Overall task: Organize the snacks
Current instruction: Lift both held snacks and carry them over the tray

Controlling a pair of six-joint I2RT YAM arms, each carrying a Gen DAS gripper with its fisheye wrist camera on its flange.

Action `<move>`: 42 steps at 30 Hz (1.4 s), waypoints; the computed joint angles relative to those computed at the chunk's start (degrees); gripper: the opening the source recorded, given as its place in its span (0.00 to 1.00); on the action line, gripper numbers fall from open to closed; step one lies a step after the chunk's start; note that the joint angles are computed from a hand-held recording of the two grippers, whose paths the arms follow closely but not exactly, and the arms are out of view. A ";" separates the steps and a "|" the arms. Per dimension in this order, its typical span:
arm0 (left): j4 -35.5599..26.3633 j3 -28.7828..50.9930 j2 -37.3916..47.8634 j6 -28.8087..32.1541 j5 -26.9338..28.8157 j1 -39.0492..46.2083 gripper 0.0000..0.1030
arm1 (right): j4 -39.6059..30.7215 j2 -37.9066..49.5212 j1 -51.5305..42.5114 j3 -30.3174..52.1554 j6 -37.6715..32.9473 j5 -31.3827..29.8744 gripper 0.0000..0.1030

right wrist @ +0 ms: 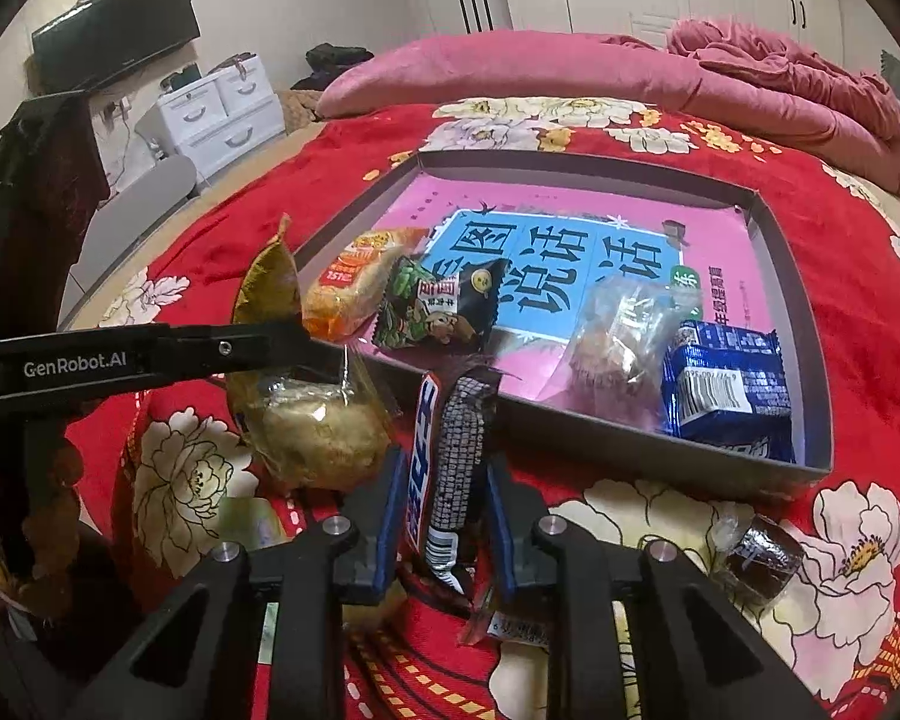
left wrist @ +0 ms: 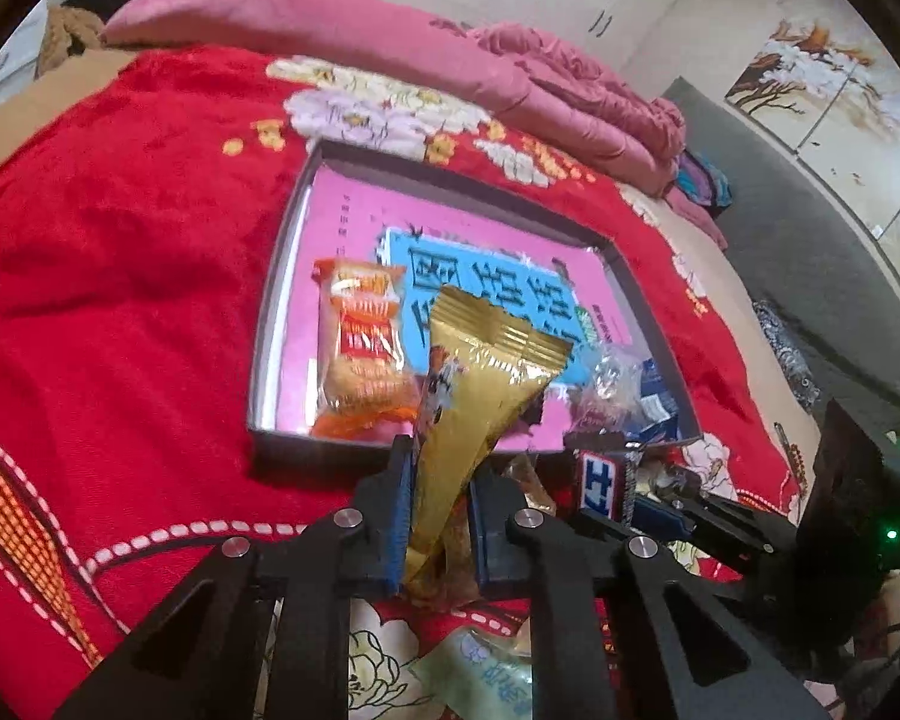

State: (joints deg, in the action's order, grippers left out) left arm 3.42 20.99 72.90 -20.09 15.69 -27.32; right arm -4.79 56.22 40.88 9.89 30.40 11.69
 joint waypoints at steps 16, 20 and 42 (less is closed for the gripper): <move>-1.04 -3.02 -9.81 1.42 -1.65 2.92 0.16 | 5.02 1.28 -5.85 -1.72 -0.54 -7.85 0.21; -0.41 -3.38 -11.10 0.82 -1.91 3.08 0.16 | -0.11 -7.32 -7.02 -2.68 -0.24 -7.66 0.18; 4.09 -3.75 -12.73 -1.94 -5.61 -0.42 0.16 | -21.49 -37.08 -15.43 -1.28 -4.02 -4.15 0.17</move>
